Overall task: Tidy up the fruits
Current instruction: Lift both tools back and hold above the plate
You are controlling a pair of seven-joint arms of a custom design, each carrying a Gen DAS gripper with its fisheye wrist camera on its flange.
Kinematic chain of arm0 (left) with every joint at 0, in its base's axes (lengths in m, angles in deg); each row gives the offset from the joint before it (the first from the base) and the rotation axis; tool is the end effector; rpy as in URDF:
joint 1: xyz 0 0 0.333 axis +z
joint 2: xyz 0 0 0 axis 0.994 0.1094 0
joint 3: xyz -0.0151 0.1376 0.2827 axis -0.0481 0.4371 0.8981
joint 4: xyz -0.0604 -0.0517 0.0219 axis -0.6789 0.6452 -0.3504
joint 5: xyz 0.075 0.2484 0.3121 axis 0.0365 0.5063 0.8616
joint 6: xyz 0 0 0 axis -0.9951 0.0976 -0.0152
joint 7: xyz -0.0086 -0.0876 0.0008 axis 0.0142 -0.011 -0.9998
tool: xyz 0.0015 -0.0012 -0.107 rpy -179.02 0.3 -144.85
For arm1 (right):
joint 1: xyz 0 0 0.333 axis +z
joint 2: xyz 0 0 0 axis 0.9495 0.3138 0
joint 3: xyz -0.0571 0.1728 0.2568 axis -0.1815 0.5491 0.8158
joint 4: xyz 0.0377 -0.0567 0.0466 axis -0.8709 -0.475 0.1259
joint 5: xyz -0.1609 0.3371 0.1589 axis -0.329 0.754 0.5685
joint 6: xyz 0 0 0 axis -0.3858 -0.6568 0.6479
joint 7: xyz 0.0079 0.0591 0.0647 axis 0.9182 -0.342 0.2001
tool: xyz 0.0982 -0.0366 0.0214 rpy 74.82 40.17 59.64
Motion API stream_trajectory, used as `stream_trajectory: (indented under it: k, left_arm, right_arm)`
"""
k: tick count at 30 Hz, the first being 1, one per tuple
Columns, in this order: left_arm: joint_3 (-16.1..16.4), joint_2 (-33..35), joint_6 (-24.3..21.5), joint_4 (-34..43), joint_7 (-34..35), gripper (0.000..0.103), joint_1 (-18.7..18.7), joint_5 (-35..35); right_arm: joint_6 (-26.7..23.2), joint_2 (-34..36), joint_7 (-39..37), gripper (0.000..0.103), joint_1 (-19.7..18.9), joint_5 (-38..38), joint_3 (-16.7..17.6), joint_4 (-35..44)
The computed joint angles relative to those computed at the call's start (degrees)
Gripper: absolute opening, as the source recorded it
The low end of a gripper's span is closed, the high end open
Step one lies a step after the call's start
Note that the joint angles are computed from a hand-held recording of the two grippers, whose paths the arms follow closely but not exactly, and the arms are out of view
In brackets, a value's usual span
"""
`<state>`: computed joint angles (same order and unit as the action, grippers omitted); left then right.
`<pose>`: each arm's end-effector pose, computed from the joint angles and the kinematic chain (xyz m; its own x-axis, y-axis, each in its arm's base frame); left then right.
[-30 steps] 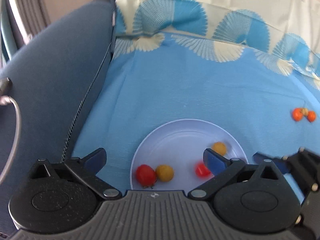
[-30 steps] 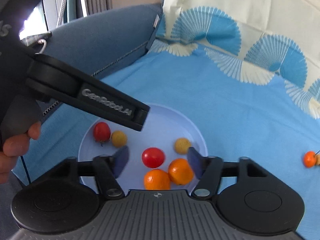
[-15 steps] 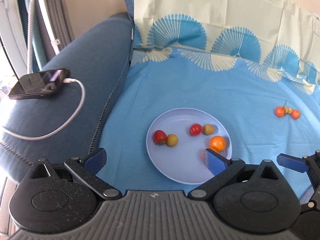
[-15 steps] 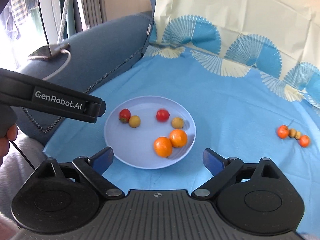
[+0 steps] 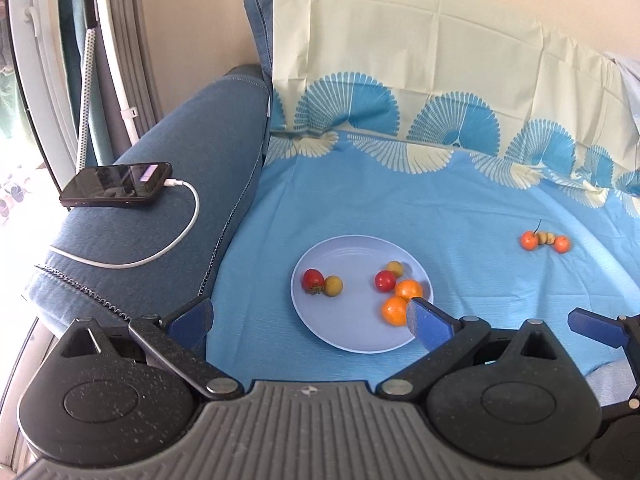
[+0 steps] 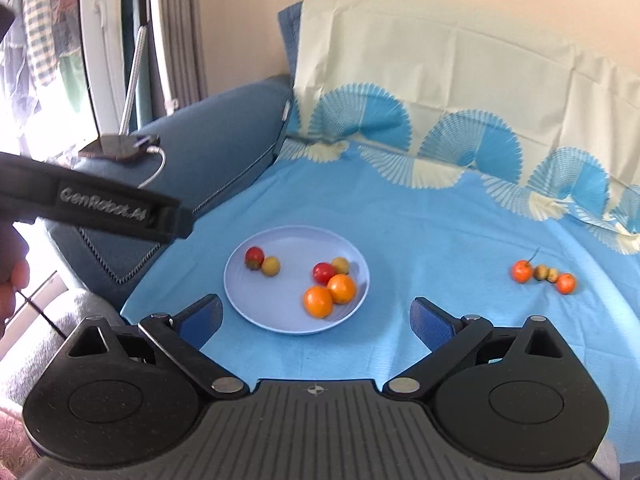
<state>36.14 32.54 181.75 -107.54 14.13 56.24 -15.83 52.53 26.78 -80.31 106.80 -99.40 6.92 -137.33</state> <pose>0.4695 -0.4597 0.5823 -0.5438 -0.8364 -0.0678 -0.5368 0.4088 -0.7381 0.3505 0.4245 0.5367 -0.3425 -0.9374 -0.0626 -0.5251 0.2463 -0.8146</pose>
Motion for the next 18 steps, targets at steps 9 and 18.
stream_trajectory:
  k: [9,18]
  left_arm:
    - [-1.06,-4.24,2.28,-4.37,-0.75,0.103,0.49,1.34]
    - [-2.03,-6.74,3.56,-6.65,-1.79,0.103,1.51,2.08]
  right_arm:
    - [-2.73,-1.77,2.26,0.102,0.97,-1.91,1.91,-0.79]
    - [-5.59,-1.88,4.05,0.102,1.81,-3.48,3.01,-0.16]
